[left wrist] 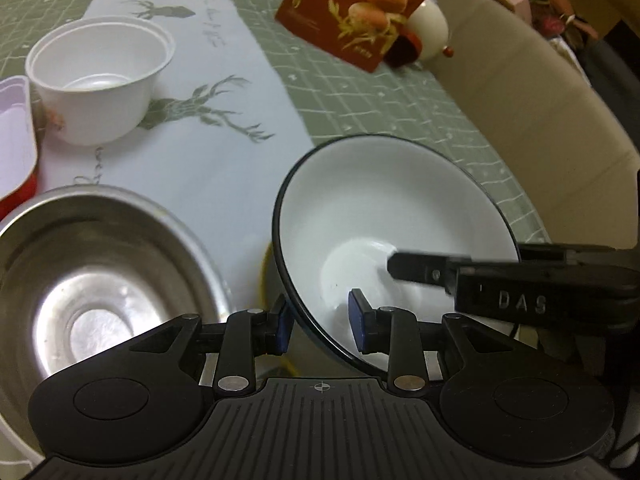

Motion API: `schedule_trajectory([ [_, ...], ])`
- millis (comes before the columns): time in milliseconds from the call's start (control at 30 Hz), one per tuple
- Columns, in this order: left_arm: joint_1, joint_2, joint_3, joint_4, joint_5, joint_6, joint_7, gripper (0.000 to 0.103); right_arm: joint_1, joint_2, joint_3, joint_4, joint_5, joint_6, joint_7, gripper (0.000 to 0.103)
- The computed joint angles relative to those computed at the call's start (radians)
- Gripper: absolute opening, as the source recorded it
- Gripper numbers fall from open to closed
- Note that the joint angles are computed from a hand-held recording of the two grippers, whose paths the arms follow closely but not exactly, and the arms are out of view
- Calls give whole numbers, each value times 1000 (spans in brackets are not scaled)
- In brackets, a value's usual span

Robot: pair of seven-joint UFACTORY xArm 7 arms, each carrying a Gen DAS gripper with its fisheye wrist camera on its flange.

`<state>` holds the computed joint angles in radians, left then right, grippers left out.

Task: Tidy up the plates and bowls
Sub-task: 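Carry the blue bowl with both tools and lower it onto the cream bowl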

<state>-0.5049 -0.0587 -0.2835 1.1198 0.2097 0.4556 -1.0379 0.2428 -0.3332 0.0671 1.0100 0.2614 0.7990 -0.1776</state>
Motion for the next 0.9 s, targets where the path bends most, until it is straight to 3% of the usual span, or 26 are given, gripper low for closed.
schedule_trajectory([
  [467,-6,7,-11,13,70,41,-33,32,-5,18,-6,-37,13,33,20,41],
  [900,-12,-4,-7,1,53,35,-16,33,-6,9,-10,-43,34,51,-20,41],
])
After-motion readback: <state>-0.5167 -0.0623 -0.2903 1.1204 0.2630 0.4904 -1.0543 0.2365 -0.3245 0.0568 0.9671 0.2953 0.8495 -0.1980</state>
